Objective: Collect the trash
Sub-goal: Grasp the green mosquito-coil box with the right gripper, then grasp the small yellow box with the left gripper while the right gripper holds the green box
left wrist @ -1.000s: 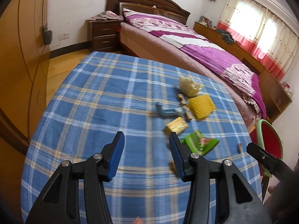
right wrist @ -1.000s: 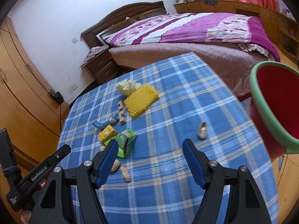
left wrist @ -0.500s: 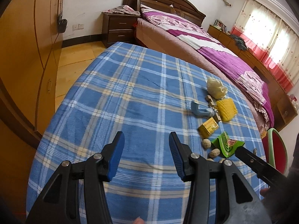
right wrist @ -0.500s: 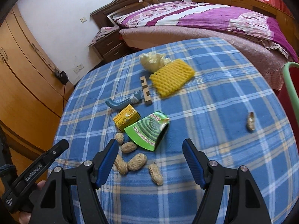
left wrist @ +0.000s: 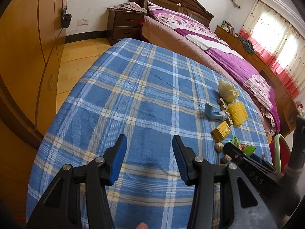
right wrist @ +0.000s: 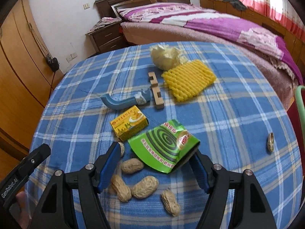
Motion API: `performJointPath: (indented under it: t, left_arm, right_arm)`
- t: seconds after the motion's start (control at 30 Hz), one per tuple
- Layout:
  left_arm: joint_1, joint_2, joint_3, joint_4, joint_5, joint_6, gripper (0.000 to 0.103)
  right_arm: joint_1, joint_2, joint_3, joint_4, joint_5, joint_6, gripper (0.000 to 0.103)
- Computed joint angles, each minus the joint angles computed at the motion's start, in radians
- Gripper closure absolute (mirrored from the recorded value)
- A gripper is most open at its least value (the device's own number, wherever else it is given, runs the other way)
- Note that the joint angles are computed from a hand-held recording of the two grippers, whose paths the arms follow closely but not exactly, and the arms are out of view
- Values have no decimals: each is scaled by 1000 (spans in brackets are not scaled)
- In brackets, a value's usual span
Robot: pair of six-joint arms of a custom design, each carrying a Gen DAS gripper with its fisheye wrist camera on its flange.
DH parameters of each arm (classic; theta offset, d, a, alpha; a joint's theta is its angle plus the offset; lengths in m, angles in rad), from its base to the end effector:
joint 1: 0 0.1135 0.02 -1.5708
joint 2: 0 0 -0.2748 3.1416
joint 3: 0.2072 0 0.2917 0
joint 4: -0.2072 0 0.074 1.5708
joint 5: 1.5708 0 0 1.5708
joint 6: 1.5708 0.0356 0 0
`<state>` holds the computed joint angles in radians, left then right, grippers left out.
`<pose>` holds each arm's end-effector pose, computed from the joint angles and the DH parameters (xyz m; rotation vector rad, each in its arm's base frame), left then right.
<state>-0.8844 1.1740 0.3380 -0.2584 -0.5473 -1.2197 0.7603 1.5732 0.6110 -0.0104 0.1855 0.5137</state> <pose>0.1395 -0.1411 0.1026 -0.5698 2.3726 -0.1746 0.2179 0.1982 0.0983 -0.2401 2.5300 0.2759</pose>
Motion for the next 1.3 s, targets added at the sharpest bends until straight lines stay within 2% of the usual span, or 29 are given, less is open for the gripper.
performJointPath:
  t: [0.1,0.5,0.77,0.9,1.13,1.3]
  left_arm:
    - [1,-2,-1,3,4,4,53]
    - [-11,15,22,2,8,12,53]
    - [-28,79,74,42,15,60,53]
    - [-26,154,123,99,40,136,53]
    - [9,348,255,198,126,346,53]
    - [30,439,327,234,150,421,53]
  right_arm:
    - [-4,3,2,11,-20,3,38]
    - [-60,-58,-72,69,-83,17,41]
    - [-144,-257,-172,32,-97,4,41]
    - [-189,-369,-212,-13,-102,-14,41]
    - [-266,-497,-259,-83,-140,-40,41]
    - [-330,-549,-280,-106,-173,-58,41]
